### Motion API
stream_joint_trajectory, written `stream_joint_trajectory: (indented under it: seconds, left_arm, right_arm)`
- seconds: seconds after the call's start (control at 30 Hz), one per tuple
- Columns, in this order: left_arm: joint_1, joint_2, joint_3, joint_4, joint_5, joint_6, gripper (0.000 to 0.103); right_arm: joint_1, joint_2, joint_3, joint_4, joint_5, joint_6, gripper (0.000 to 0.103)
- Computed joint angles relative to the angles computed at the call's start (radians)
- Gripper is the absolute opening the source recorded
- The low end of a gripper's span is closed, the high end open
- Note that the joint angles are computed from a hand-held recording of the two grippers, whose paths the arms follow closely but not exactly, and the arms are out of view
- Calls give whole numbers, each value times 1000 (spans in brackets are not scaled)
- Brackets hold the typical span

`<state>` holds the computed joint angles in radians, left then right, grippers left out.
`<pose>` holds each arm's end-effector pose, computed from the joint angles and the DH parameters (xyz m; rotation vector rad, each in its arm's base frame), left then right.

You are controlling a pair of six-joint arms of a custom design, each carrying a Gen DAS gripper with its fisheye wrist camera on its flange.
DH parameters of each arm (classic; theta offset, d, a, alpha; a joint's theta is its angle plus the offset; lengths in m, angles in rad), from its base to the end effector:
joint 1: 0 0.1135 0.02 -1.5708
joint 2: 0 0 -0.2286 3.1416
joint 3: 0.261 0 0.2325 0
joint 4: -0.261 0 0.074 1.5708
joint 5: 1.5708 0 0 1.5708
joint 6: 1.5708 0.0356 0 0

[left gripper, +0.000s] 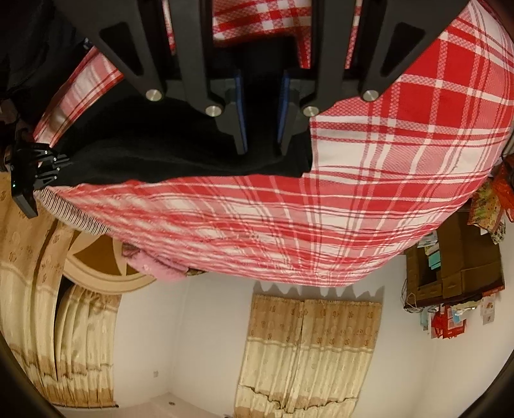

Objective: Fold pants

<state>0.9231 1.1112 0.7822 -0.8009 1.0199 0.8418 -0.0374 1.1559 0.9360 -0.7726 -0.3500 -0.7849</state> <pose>0.1389 0.1333 0.2188 0.1751 2.0783 -0.3771 0.2192 0.0040 0.2423 -1.0251 2.2573 0.1069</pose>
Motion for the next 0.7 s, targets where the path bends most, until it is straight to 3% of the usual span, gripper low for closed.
stream_joint_trajectory:
  seconds: [0.17,0.47,0.6,0.7]
  left_arm:
    - [59,43,31,-93,28,102,18]
    - [185,153,42,-209,30,300,18]
    - [238,201,64,-183,2,284,18]
    - [280,199,75,-179,4,278,18]
  right_arm:
    - [-8,-29,-10,-79,-30,-38,3]
    - [18,20,-120,8,23,-44,3]
    - [17,48,-102,-4,13,-47,4]
    - [4,73,-66,-54,0,-64,13]
